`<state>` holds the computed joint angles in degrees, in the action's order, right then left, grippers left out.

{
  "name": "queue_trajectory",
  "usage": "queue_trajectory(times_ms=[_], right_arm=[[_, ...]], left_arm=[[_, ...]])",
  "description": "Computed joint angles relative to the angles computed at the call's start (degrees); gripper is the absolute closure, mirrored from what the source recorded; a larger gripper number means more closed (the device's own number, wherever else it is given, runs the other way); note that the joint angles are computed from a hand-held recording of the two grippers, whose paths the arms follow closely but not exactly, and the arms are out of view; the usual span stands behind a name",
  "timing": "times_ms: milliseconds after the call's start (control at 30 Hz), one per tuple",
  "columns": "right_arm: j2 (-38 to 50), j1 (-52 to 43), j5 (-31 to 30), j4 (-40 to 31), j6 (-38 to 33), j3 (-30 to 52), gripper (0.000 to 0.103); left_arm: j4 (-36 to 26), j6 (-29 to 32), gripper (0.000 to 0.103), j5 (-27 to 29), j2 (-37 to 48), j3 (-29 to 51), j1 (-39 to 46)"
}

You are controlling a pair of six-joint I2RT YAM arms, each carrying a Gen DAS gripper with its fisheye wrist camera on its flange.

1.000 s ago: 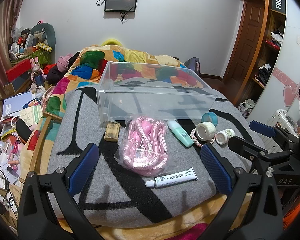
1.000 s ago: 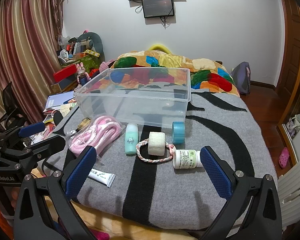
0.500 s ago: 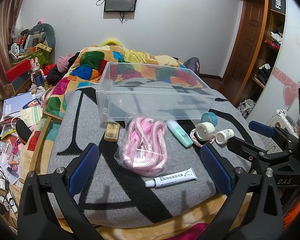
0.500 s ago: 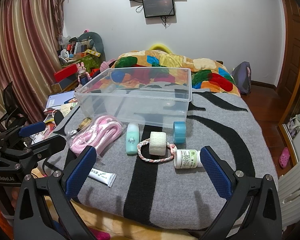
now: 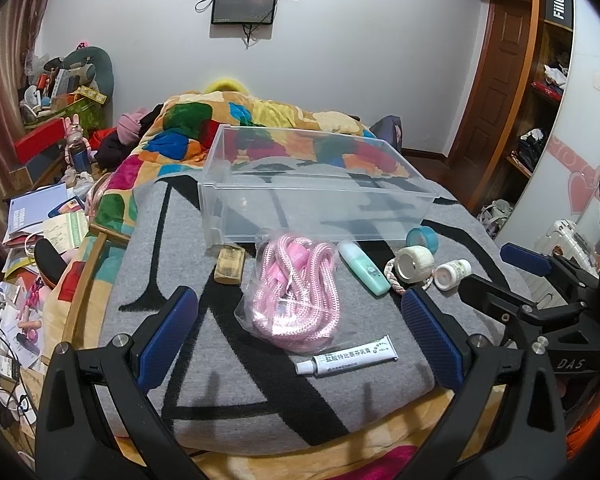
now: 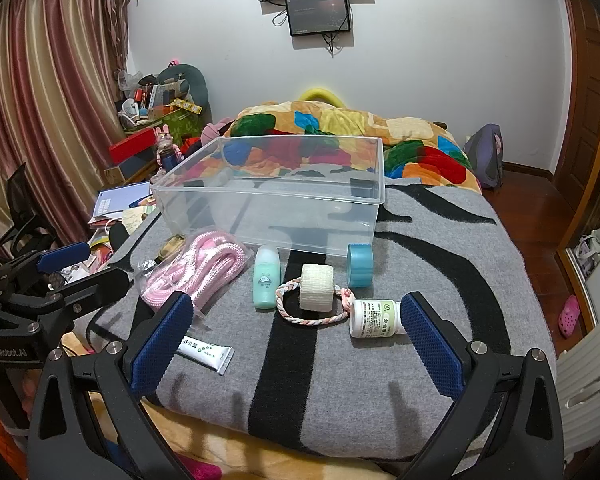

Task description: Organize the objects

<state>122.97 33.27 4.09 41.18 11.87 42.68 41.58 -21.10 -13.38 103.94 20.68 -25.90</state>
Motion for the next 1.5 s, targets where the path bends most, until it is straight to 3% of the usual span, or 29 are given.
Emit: queue_trajectory(times_ms=[233,633,900,967,1100,1367,1400,1433,1500], right_arm=[[0.5,0.0,0.8,-0.2,1.0,0.3,0.000],[8.9,-6.6,-1.7,-8.5,3.0,8.9,0.002],[11.4,-7.5,-3.1,-8.0,1.7,10.6,0.041],[11.9,-7.9,-3.7,-7.6,1.2,10.8,0.055],[12.0,-7.9,-3.5,-6.6,0.7,10.5,0.057],[9.2,-6.8,-1.8,-2.6,-0.7,6.6,0.057],[8.6,-6.8,-1.8,-2.2,-0.8,6.1,0.057],[8.0,-6.7,-1.9,-1.8,-0.8,5.6,0.057],[6.9,-6.3,-1.6,-1.3,-0.9,5.0,0.057]], left_arm=[[-4.0,0.7,0.000,4.0,3.7,3.9,3.6],[-16.4,3.5,0.000,9.2,19.0,21.5,5.9],[-15.8,4.4,0.000,9.6,23.3,26.1,5.4],[-14.3,4.5,0.008,8.3,23.8,25.9,4.8],[-12.8,5.5,0.035,3.4,24.4,25.8,3.0],[-8.3,4.8,0.042,4.7,19.8,18.2,3.5],[-7.1,4.8,0.044,4.0,18.6,16.5,3.3],[-6.3,4.8,0.052,3.7,17.7,15.4,3.2],[-6.3,4.6,0.055,3.4,15.2,14.0,3.3]])
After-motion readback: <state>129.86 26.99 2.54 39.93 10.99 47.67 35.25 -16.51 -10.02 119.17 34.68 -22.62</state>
